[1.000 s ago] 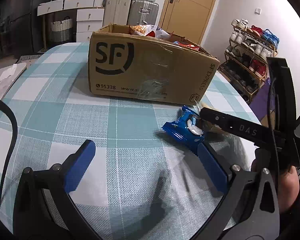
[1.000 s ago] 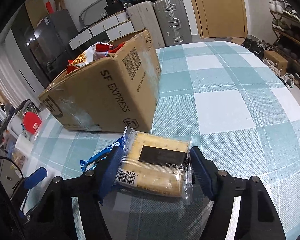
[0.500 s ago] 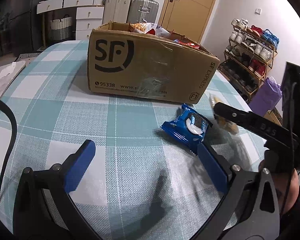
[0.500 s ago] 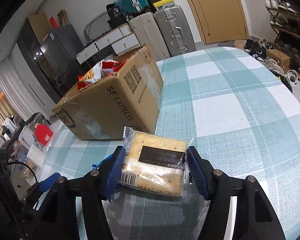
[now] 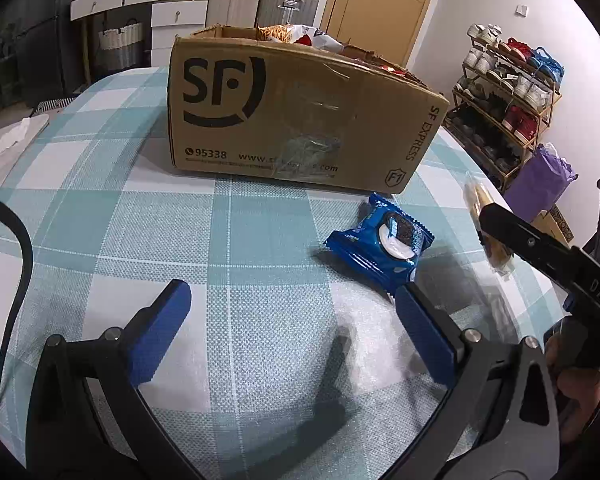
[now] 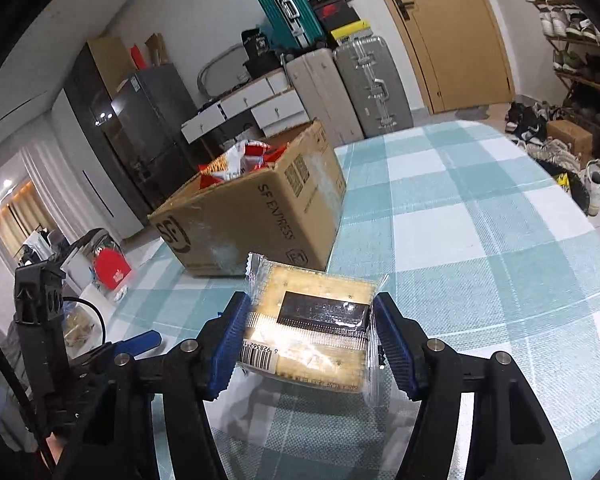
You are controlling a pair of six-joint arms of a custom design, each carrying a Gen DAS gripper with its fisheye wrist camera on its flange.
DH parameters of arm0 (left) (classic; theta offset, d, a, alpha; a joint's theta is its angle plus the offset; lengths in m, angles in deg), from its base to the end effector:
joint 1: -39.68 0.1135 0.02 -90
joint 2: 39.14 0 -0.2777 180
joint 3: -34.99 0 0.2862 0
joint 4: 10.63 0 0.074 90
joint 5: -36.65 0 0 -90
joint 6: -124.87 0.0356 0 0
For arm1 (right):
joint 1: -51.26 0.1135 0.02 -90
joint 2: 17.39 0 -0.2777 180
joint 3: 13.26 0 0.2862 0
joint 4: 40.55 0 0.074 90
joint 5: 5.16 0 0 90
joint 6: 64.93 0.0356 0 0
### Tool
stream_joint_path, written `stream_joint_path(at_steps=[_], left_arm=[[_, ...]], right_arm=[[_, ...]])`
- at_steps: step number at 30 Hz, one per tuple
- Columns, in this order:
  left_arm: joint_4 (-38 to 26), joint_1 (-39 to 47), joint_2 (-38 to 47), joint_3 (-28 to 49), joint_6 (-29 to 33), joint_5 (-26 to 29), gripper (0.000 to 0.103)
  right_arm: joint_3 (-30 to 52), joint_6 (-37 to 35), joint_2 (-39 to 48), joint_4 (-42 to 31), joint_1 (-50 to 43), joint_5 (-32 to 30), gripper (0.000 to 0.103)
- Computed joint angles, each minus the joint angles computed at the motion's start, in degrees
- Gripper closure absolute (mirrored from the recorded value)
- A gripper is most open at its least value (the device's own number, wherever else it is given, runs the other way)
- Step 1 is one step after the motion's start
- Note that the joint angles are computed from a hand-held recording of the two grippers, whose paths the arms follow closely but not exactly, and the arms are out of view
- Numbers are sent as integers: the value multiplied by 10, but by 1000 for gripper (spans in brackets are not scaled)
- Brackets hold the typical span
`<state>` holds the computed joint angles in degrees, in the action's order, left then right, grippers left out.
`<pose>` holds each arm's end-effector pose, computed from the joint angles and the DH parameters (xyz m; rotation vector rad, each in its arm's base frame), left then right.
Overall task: Organize snacks
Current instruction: 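Grasp the blue Oreo pack with the left tool while the right tool holds the crackers, then lift both held packs and carry them over the cardboard box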
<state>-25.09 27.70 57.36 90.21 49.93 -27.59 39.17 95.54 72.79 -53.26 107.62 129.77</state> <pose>0.3159 -0.0828 0.1129 0.7503 2.3722 -0.5467 0.1928 0.2444 0.1395 0.5783 2.0840 0.2917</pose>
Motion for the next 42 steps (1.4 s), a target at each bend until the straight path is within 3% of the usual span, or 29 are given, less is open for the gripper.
stream_joint_path(at_steps=[7,13,21,32,35,39,42], left_arm=[[2,-15,5,2,-1,-27,1],[36,-37,-10,-12,15,-57,1],[21,-116,13,27,80,-129,1],[-23,-169,85,109,123,-164,5],[-51,-166,90,129,137,-138,20],[-84,-161,90,141,150,-94,60],[-96,-156,84,144,151,-94,61]], right_arm=[[-39,5,-19,61,3,4,39],[-48,20,-30,61,23,45,39],[-48,38,-35,49,34,66,39],[-58,23,-35,79,29,59,38],[-57,23,-33,81,29,59,38],[-57,28,-31,84,27,57,38],[-63,32,-32,90,27,56,38]])
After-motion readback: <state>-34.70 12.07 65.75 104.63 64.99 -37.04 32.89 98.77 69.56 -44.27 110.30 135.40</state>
